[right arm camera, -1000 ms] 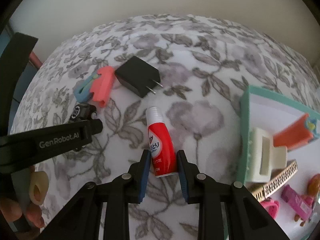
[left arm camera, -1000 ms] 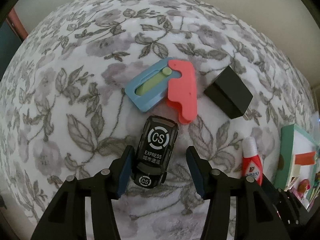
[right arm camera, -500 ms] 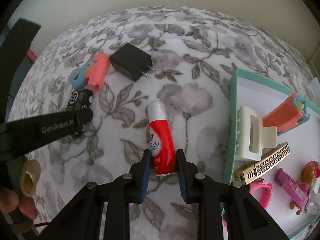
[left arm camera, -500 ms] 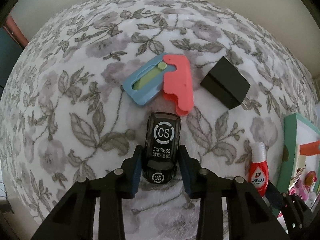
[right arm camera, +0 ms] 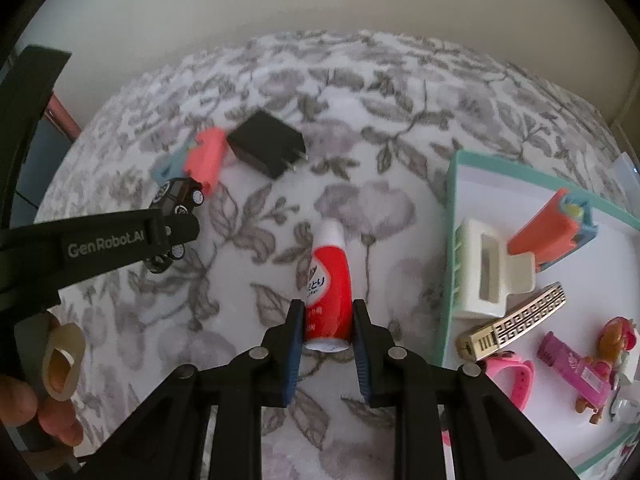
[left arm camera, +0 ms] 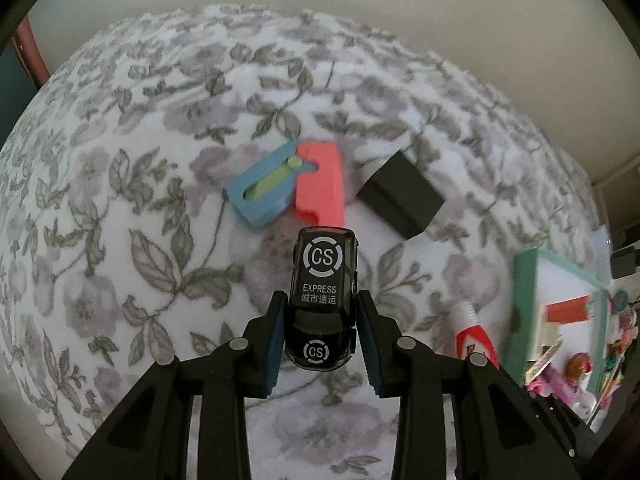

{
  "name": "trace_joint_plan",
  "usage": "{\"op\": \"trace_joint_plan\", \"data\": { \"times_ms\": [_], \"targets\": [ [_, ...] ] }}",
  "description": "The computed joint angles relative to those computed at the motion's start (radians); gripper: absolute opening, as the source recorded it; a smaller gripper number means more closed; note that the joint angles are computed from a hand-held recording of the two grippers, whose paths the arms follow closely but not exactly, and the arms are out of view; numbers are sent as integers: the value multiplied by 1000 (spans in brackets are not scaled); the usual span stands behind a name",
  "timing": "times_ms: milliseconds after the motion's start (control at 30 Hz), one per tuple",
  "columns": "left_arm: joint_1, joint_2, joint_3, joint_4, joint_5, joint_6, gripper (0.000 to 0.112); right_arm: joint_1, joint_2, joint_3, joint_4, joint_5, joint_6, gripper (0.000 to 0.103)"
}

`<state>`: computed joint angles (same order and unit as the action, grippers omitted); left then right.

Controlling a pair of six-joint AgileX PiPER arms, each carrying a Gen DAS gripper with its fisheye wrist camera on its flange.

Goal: Organize rigid objects
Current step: 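Carry the toy car and red bottle over the tray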

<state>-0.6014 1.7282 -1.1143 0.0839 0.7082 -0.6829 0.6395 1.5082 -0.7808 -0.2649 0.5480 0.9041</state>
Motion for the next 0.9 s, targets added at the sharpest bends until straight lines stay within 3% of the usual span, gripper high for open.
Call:
{"op": "trace_joint_plan", "data": {
  "times_ms": [300,600,767,900],
  "targets": [
    [26,-126,32,-40,-10,60,36,5,-87,23,-19,3,51,22],
    [-7,-153,-7,18,-3,25,36,-11,-183,44,-44,11,81,22],
    [-43,-172,-30,40,5,14,36,-27,-270,53,-110,49,158,22],
    [-79,-177,-48,32,0,18,36,-17,-341,48,-225,143,272,22]
  ]
}}
